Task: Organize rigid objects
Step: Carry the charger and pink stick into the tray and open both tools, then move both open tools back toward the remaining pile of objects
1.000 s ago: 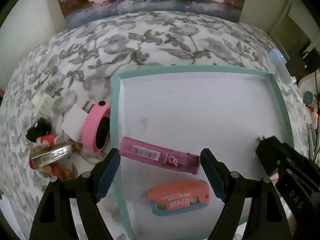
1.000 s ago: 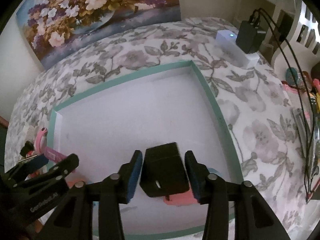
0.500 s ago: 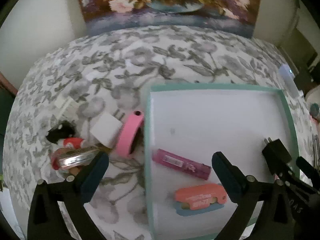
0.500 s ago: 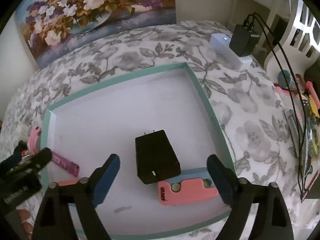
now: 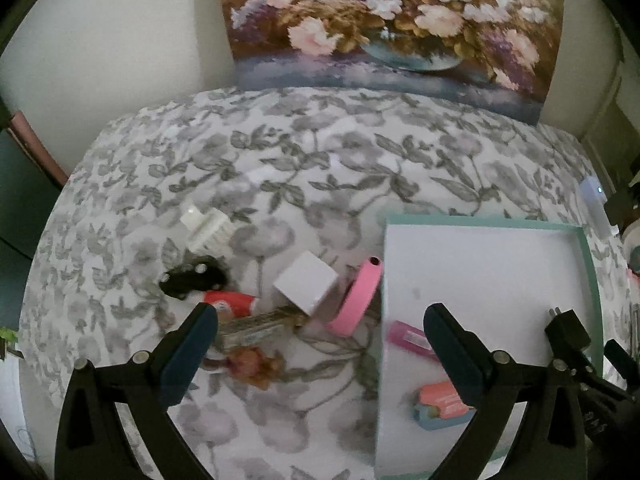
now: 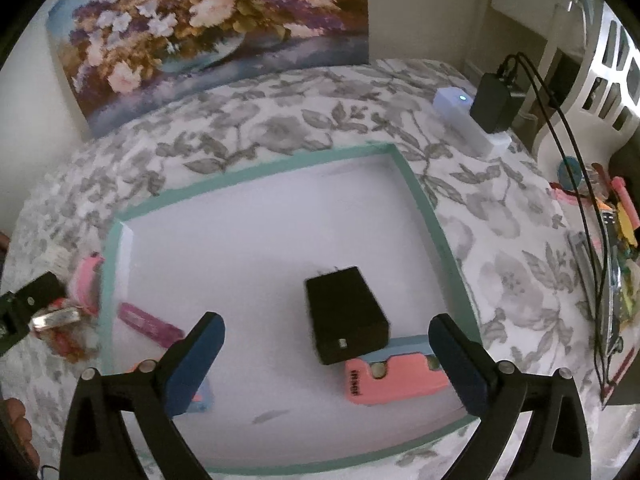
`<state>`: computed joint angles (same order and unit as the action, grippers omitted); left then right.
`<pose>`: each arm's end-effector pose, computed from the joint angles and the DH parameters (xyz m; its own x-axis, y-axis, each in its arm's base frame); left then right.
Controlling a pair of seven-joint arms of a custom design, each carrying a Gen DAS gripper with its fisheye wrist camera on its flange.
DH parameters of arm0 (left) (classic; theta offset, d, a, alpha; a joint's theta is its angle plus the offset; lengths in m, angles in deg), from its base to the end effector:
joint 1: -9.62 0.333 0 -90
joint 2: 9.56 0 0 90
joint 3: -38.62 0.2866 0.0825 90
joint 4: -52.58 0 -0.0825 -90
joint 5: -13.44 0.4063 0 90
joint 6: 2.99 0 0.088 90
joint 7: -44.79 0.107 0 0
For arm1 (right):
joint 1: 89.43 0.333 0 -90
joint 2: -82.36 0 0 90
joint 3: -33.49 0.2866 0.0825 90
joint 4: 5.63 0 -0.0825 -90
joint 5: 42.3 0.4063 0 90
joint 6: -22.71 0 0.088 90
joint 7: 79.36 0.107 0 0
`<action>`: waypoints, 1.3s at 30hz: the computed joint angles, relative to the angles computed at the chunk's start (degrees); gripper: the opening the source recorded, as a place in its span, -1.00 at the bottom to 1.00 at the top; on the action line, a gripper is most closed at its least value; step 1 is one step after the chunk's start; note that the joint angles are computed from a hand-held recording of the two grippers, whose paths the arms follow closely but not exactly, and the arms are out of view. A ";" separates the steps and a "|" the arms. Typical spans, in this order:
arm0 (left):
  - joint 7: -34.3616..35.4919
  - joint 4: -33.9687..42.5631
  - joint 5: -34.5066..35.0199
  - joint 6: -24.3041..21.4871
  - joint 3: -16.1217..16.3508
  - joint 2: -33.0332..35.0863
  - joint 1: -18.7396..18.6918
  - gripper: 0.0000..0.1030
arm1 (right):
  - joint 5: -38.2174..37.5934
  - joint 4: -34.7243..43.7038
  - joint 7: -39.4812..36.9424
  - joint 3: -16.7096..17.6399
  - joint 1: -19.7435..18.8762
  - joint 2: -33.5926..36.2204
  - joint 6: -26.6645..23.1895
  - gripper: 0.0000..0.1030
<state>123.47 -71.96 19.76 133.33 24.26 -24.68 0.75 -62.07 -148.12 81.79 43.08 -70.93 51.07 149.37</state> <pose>0.4974 -0.2201 0.5138 -0.2538 -0.9640 -0.0789 -0.8489 0.2611 -0.4596 0.3974 0.2007 0.4706 -0.5431 -0.8367 -0.0707 -0.7352 0.5145 -0.4413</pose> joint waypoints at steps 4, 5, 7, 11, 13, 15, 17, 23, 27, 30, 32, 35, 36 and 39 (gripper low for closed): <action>2.28 0.27 -0.64 -1.27 1.23 -1.14 0.66 0.99 | -0.61 1.77 0.63 0.74 0.18 0.33 1.32 1.00; 2.71 0.29 -0.69 -1.49 1.39 -1.37 0.92 0.99 | -0.87 2.48 0.70 1.01 0.32 0.61 1.82 1.00; 3.26 0.42 -0.42 -2.11 1.76 -1.97 1.74 0.99 | -1.30 3.59 1.04 1.43 0.49 1.16 2.50 1.00; 3.35 0.42 0.35 -2.53 2.47 -3.23 3.78 0.99 | -2.39 6.73 1.35 2.20 0.98 3.68 5.08 1.00; 3.45 0.21 0.45 -2.50 2.89 -3.84 4.75 0.99 | -2.60 8.36 1.32 2.39 1.34 5.37 6.05 1.00; 3.54 0.24 -0.19 -2.61 3.50 -4.09 5.60 0.99 | -2.64 9.74 1.25 2.51 1.81 7.04 6.86 1.00; 3.42 0.32 -1.20 -2.83 4.19 -4.19 6.50 0.99 | -2.62 11.52 0.76 2.58 2.37 9.24 7.34 1.00; 3.06 0.20 -3.29 -3.88 5.45 -4.01 8.68 0.99 | -2.01 17.03 -0.90 2.40 4.35 16.43 9.26 1.00; 1.95 0.59 -3.87 -5.24 5.80 -2.63 9.82 0.99 | 0.14 19.28 -2.52 1.64 5.80 20.27 12.91 1.00; 1.62 1.29 -3.97 -6.68 5.94 -0.84 10.14 0.99 | 1.65 20.88 -3.24 1.34 6.56 22.92 14.26 1.00; 1.64 1.68 -4.53 -7.62 6.17 0.49 10.09 0.99 | 2.47 21.92 -3.82 1.17 6.97 24.46 14.29 1.00; 1.78 2.35 -5.30 -8.93 6.42 2.47 9.87 0.99 | 3.02 23.10 -4.74 0.97 7.47 25.99 13.62 1.00; 1.78 2.41 -5.19 -9.23 6.44 2.89 9.83 0.99 | 3.16 23.42 -5.03 0.92 7.60 26.41 13.30 1.00; 1.83 2.90 -4.58 -10.48 6.43 4.45 9.63 0.99 | 3.41 23.69 -5.30 0.68 7.80 26.85 12.80 1.00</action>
<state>125.31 -69.06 15.18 122.85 30.68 -20.24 10.38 -58.65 -124.43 76.49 43.77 -63.12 77.92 162.18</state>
